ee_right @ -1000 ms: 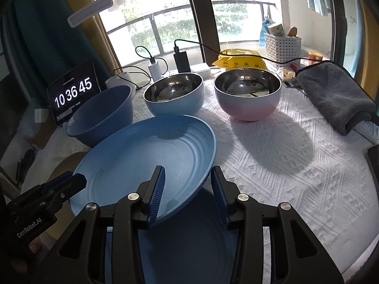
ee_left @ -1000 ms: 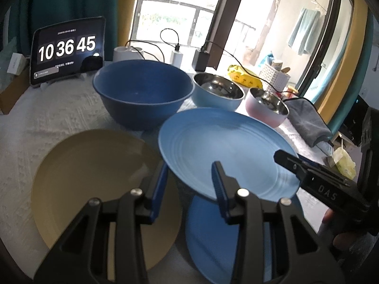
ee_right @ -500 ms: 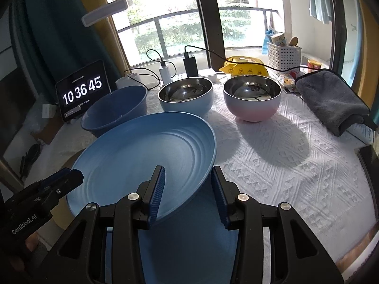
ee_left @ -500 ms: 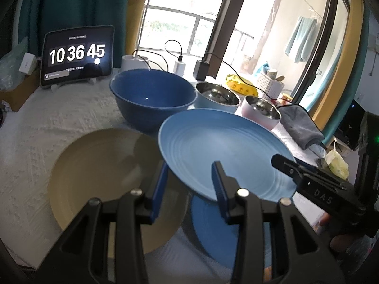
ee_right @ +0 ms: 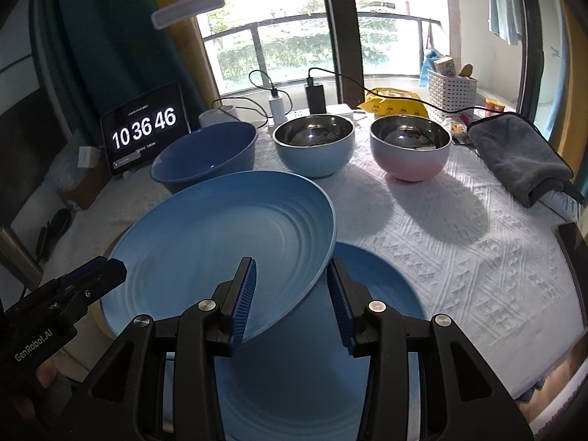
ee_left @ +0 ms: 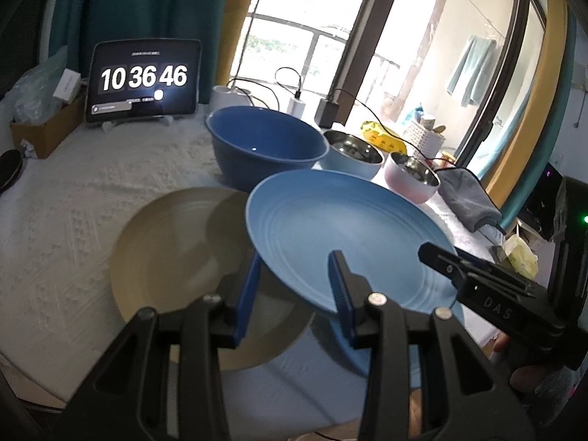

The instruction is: Organize plates and bowls

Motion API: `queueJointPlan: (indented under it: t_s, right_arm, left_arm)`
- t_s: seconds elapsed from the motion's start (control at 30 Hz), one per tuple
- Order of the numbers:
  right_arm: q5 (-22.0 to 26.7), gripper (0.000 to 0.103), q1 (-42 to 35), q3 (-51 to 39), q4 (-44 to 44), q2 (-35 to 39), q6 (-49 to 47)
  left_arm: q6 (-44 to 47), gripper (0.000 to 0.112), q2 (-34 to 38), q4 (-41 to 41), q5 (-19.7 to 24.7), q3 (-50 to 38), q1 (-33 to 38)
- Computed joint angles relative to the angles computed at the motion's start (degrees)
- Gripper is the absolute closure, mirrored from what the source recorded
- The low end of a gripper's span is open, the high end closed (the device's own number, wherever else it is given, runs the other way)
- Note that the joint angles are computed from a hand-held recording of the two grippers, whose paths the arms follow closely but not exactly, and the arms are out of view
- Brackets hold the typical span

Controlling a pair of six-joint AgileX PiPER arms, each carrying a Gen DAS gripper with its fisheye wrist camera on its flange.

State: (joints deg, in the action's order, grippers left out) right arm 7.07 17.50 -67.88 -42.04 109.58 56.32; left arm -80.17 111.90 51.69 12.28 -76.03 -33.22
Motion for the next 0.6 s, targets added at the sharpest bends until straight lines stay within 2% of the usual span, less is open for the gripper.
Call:
queueJointPlan:
  t_s: [0.37,0.6]
  right_arm:
    - [2.6,0.060,4.2,-2.4,-1.9,1.7,2.3]
    - [4.5,0.060,6.6,-5.6,1.8,4.0,-1.2]
  left_arm:
    - [-20.1,0.073,-4.3,19.8,-1.5,7.5,1.6]
    - [-31.3,0.073,-6.1,31.0,-2.6,11.5,3.9]
